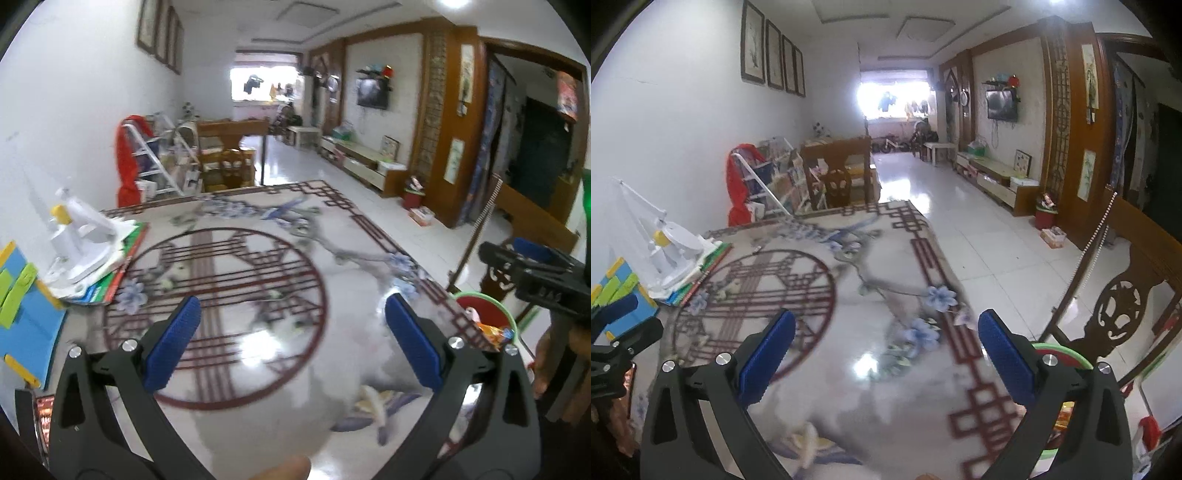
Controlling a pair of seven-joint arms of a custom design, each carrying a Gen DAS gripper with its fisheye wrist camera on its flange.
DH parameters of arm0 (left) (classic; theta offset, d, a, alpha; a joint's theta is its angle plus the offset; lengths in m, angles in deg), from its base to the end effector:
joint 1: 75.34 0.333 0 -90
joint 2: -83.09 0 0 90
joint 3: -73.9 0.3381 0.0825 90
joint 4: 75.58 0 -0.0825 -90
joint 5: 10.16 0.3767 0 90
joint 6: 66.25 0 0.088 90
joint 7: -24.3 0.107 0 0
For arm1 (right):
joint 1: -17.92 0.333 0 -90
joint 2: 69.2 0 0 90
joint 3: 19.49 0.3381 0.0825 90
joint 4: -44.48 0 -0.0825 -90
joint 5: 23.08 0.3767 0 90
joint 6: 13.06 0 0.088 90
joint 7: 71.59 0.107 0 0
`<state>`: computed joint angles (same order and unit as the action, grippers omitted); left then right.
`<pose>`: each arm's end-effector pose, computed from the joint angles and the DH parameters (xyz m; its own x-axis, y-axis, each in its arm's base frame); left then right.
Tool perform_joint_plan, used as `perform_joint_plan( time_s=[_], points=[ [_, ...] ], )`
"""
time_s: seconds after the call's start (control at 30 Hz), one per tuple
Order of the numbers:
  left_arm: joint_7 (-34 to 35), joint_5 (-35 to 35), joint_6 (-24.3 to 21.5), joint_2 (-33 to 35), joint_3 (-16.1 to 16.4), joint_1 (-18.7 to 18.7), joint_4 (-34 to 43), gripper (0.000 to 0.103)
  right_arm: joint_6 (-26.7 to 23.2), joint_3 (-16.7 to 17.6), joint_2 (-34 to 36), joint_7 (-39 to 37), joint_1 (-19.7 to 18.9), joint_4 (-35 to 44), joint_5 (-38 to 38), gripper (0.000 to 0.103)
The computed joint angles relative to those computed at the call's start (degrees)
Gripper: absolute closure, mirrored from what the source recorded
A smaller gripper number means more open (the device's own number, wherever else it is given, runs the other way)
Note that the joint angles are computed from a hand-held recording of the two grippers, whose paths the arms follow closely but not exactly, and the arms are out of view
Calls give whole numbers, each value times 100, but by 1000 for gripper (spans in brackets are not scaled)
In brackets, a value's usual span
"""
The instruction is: Collect trash
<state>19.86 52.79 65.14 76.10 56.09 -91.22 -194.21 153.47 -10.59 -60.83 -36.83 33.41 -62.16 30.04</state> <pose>0.4613 -0.2923 0.5540 0.3867 -0.9213 0.0415 -0.4834 -0.2409 -0.8416 0.6007 0.2126 0.5513 0.5703 -0.8174 -0.0814 -0.4772 -0.2490 -0.8428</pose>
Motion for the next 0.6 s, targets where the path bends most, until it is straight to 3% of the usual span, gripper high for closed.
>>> perform_joint_plan(
  time_s=[0.43,0.6],
  points=[
    [-517,255,-1151,62,-189,-141,-133,5,844,223,-204,-1059,239,-400,1198,7],
    [-696,593,-892,36,-118,-226,-190,5,911,213,-276,-1934,259,-430,1981,7]
  ],
)
